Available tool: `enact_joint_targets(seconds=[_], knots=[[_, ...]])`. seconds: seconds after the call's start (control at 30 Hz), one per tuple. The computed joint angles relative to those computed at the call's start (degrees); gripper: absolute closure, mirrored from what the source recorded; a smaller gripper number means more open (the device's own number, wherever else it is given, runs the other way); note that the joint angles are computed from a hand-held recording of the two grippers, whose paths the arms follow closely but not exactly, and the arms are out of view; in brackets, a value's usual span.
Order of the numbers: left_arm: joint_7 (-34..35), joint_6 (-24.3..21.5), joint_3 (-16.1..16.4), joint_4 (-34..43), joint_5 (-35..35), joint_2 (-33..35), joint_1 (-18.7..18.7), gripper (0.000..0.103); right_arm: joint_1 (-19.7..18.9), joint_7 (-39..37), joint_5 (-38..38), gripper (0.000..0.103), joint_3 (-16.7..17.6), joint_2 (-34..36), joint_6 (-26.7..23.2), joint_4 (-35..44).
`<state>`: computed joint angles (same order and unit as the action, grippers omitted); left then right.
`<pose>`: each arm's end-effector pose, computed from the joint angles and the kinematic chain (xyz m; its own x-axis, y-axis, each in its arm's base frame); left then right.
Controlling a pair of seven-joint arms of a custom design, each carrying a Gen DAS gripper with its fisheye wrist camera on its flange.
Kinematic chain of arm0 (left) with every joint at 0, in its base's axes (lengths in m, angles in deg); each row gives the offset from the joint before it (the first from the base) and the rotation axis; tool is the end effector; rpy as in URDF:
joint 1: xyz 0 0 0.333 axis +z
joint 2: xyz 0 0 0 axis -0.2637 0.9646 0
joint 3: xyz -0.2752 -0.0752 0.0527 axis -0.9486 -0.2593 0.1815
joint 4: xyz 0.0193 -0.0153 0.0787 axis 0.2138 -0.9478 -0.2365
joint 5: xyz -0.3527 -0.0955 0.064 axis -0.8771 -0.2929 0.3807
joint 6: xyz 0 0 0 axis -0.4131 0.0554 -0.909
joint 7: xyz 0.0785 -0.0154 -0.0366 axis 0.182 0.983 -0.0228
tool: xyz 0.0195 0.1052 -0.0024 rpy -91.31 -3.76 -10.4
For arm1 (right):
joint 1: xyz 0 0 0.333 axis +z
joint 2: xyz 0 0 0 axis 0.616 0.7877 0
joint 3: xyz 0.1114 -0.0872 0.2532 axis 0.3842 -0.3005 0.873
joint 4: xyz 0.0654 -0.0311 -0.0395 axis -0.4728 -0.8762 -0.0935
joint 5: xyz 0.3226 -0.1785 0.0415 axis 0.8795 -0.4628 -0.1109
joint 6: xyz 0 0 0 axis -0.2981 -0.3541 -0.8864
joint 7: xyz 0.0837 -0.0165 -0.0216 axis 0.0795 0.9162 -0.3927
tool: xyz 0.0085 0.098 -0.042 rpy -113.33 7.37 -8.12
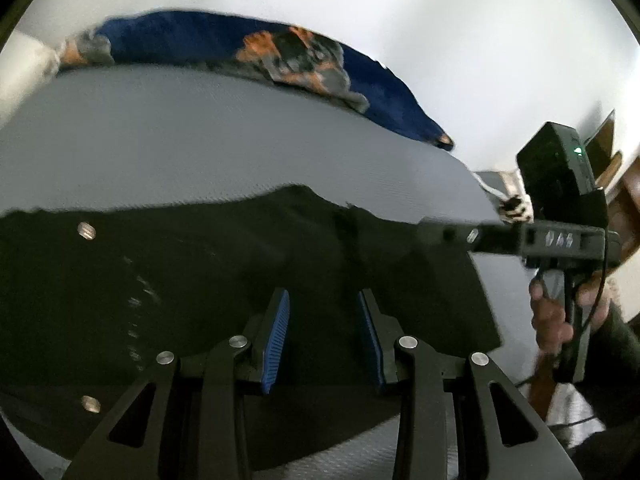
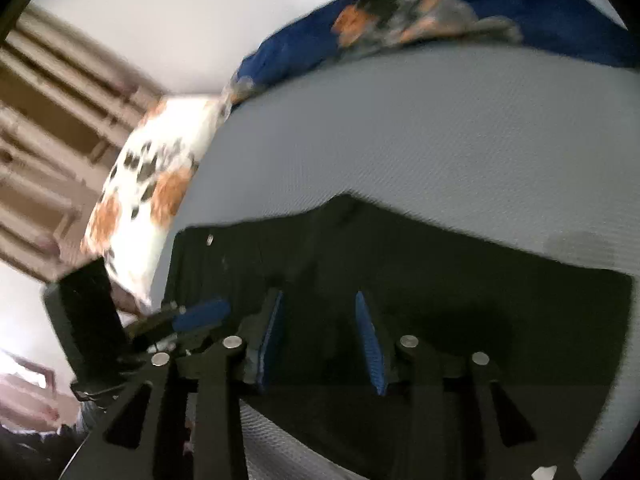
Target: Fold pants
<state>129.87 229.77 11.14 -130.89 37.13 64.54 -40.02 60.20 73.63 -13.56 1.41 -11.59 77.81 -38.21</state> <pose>0.4313 -0.1731 0.4314 -0.0666 -0.8665 0.4947 -0.8496 -0.2107 -0.4835 0.5378 0.3401 0.3948 0.4528 -0.7426 -0.4935 -0.8662 -0.2354 -0.4407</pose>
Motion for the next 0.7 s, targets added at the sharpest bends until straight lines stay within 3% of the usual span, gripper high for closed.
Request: enact_joint_targets(seconds=[0.07, 0.2, 0.37, 0.7], knots=[[5.0, -2.9, 2.3, 2.0, -6.3, 1.4, -2.4, 0.067, -0.5, -0.3, 0.9, 0.062, -0.4, -2.2, 2.1, -3.0], [12.1, -12.8, 3.7, 7.2, -17.9, 5.9, -2.2, 0.067, -2.1, -0.6, 4.9, 0.062, -1.4, -5.3, 4.1, -8.2], [9.9, -21.0, 1.8, 12.3, -19.0, 11.8, 1.7, 0.067, -3.6, -1.9, 10.4, 0.061, -2.5, -8.0, 5.9, -13.6], [7.8, -24.2, -4.9, 18.4, -20.0, 19.1, 8.8, 0.068, -5.2, -5.2, 18.6, 0.059, -3.5, -7.5, 5.7, -16.0]])
